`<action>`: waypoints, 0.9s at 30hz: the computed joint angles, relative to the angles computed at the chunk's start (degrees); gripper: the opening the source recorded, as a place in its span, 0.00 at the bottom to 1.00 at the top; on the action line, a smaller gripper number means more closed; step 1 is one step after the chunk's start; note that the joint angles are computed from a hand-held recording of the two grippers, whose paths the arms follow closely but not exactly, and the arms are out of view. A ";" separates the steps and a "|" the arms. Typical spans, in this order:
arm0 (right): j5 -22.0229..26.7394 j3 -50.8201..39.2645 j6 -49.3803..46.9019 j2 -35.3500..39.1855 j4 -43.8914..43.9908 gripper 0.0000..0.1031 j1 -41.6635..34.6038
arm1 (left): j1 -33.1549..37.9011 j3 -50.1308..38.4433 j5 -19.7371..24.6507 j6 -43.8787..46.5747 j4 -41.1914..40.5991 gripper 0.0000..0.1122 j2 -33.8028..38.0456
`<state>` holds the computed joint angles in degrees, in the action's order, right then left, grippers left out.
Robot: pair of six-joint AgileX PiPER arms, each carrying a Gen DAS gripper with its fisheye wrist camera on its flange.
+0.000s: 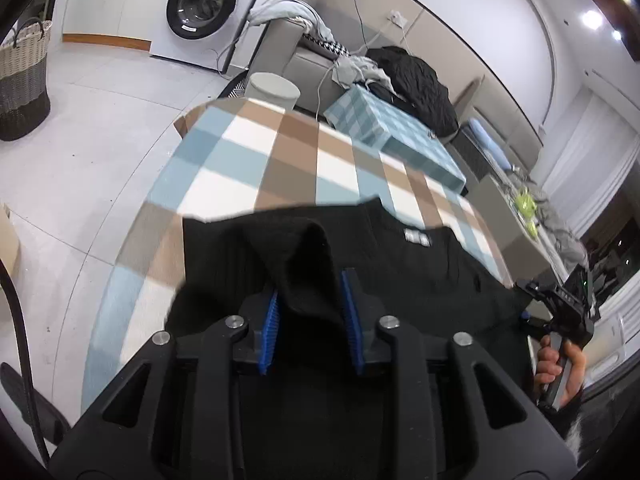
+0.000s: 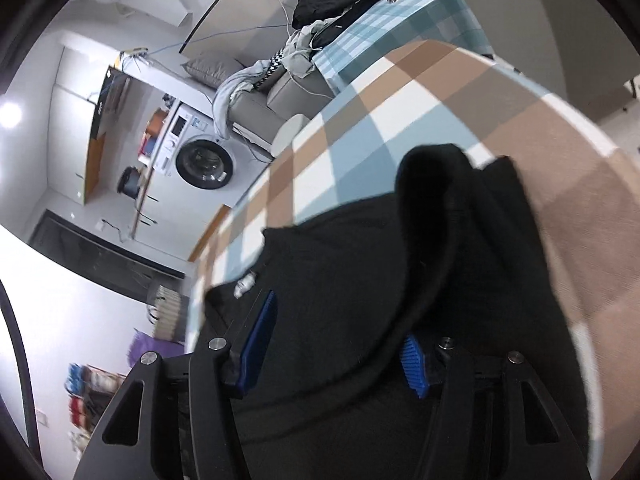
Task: Fold small clothes
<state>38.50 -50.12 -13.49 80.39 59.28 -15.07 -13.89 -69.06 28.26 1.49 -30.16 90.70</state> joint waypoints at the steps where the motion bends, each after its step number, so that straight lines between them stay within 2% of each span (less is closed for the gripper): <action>1: -0.03 -0.35 -2.15 0.71 3.05 0.56 -0.38 | 0.69 -1.23 0.07 -0.30 0.24 0.31 0.89; 2: -0.58 -0.30 -4.72 1.10 6.56 0.56 -0.54 | 1.18 -2.34 -0.66 -2.50 2.13 0.32 1.76; 4: -3.68 -0.20 -7.84 1.16 11.99 0.56 -0.27 | 2.44 -3.31 -2.01 -3.93 2.57 0.43 2.68; 5: -4.95 -0.60 -7.51 1.17 12.08 0.56 -0.09 | 3.14 -3.44 -2.75 -4.25 2.56 0.45 2.91; 7: -7.42 -2.85 -2.08 1.53 6.21 0.56 0.99 | 4.05 -4.63 -2.35 -5.90 4.25 0.46 3.77; 9: -7.43 -4.48 1.12 1.56 2.84 0.56 1.34 | 4.49 -5.05 -1.73 -5.91 4.88 0.46 4.13; 11: -8.33 -6.59 8.17 1.40 -5.98 0.56 2.66 | 4.61 -4.84 -1.30 -4.96 4.79 0.47 4.00; 15: -7.29 -8.62 16.82 0.00 -18.26 0.56 3.59 | 3.54 -2.97 -2.46 -6.36 9.16 0.53 2.36; 19: -4.20 -9.57 25.34 -1.72 -31.03 0.56 4.23 | 2.98 -1.06 -2.57 -10.74 14.87 0.54 0.40; 21: -1.34 -9.20 23.45 -2.40 -29.38 0.56 3.18 | 3.20 0.01 -1.43 -9.91 14.59 0.54 -0.75; 24: -0.02 -6.51 14.86 -2.37 -18.20 0.57 1.48 | 2.07 1.70 -1.80 -10.12 16.21 0.54 -1.95; 27: 0.17 -6.14 12.12 -0.23 -13.58 0.57 4.63 | -0.35 1.24 -1.12 -12.68 20.96 0.54 -1.15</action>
<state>38.67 -56.26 -1.37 80.16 45.70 -10.44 -14.25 -67.82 27.14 -11.19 -9.19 89.55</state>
